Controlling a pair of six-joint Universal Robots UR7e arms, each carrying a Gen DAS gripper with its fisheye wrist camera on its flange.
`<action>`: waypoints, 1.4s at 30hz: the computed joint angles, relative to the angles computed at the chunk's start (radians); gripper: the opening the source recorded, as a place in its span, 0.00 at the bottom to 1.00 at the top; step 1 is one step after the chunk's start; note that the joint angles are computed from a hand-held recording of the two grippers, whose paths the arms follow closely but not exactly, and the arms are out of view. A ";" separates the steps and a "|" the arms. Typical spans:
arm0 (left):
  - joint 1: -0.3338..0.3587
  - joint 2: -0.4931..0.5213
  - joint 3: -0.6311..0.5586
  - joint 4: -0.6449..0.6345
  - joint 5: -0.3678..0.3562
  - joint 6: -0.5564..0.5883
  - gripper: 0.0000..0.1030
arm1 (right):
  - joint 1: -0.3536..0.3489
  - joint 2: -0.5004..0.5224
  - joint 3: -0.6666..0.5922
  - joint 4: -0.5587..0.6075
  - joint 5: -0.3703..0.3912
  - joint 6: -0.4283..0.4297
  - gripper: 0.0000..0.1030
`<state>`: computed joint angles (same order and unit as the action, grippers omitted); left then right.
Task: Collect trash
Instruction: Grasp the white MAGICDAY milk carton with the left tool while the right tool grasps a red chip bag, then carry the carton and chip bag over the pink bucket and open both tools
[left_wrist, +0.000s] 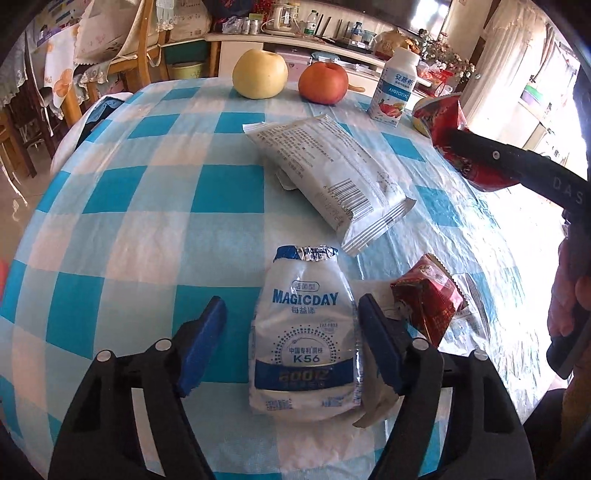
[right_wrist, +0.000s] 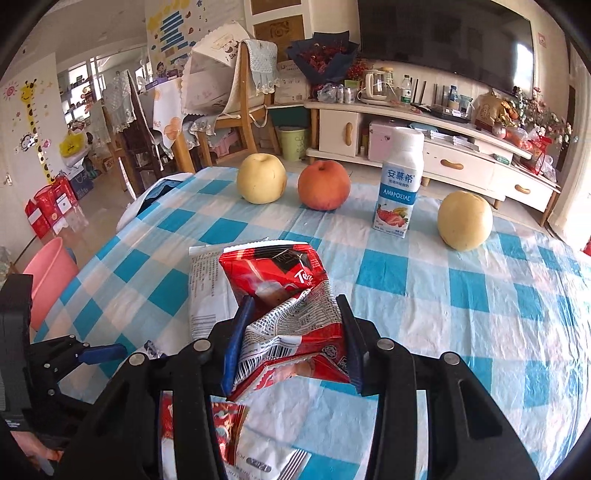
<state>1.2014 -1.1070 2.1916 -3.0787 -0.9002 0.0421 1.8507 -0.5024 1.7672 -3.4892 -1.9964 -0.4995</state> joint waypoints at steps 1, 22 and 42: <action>-0.002 0.000 0.009 -0.018 0.000 0.005 0.67 | 0.001 -0.007 0.017 -0.011 0.001 0.009 0.44; 0.020 -0.063 0.069 -0.147 -0.054 0.031 0.58 | 0.056 -0.042 0.219 -0.189 -0.039 0.085 0.44; 0.044 -0.219 0.104 -0.293 -0.066 0.046 0.58 | 0.166 0.001 0.166 -0.188 -0.070 0.109 0.44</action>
